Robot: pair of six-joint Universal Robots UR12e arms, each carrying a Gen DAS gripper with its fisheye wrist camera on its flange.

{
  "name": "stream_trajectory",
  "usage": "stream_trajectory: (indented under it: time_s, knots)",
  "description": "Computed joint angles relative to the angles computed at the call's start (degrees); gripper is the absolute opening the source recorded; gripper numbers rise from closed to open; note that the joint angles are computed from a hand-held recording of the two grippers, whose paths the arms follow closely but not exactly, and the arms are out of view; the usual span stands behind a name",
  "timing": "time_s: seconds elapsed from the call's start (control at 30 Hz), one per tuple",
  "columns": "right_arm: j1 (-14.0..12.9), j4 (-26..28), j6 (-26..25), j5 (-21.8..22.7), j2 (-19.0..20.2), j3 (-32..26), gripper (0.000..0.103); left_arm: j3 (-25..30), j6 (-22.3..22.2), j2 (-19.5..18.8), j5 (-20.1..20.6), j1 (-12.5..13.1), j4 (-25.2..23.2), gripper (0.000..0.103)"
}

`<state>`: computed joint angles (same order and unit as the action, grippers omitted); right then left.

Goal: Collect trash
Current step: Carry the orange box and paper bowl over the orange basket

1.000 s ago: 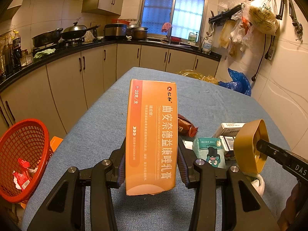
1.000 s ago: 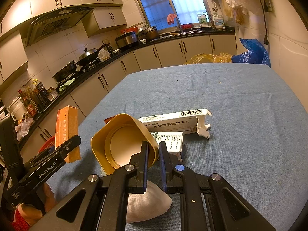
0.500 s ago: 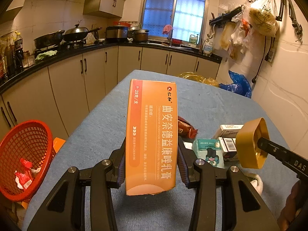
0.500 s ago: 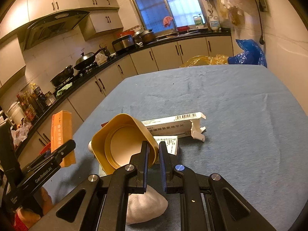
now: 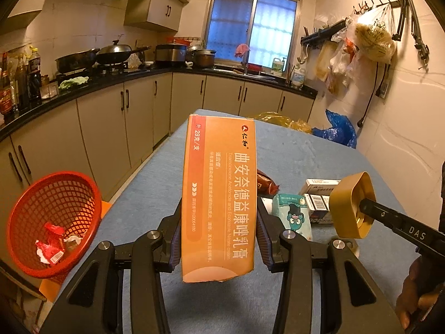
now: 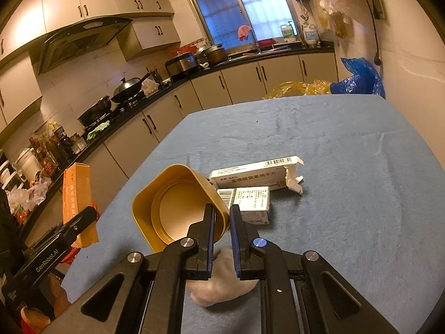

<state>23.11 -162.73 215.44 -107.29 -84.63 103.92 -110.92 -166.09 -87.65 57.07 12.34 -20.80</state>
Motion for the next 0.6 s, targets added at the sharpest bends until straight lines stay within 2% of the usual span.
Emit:
stream_trajectory:
  time_s: [0.23,0.6]
  knots:
    - [1.39,1.13,-2.07,-0.03,1.07,-2.03,0.012,-0.52,-0.79,0.77,-0.61,1.83,0.03,0.043]
    - [3.62,4.80,-6.67,3.62,6.55,-9.61,0.012,0.00,-4.01,-0.01,1.57,6.36,1.22,0.043]
